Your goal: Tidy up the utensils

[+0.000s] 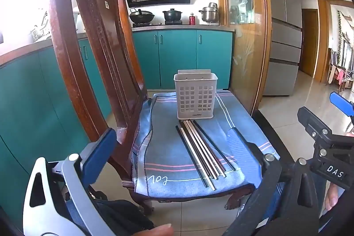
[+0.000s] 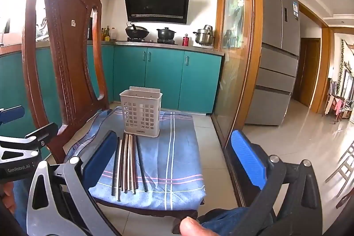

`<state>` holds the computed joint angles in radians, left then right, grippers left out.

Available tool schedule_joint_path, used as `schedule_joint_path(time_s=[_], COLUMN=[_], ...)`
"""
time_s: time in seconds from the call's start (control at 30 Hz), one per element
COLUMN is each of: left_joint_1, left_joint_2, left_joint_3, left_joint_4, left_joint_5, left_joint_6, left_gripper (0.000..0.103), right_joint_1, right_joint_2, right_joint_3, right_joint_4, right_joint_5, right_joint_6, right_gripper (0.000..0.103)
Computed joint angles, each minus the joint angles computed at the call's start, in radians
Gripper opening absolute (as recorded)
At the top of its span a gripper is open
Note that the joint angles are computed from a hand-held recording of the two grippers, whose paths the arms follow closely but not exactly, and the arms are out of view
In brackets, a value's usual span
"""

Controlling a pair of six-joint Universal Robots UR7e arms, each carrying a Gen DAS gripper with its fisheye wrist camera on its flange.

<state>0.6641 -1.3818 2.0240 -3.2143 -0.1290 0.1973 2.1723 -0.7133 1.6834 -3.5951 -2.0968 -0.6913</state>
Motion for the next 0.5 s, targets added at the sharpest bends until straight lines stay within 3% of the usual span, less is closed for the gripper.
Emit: schedule_joint_path(time_s=[0.5], left_joint_1=[-0.003], left_joint_2=[-0.017], left_joint_3=[0.01], left_joint_4=[0.038], left_joint_5=[0.006], left_joint_6=[-0.029], left_gripper=[0.1], right_joint_1=[0.0], right_joint_2=[0.013], right_joint_3=[-0.005], right_joint_4=[-0.008], right_joint_5=[0.002], right_joint_6=[-0.013], right_gripper=[0.101])
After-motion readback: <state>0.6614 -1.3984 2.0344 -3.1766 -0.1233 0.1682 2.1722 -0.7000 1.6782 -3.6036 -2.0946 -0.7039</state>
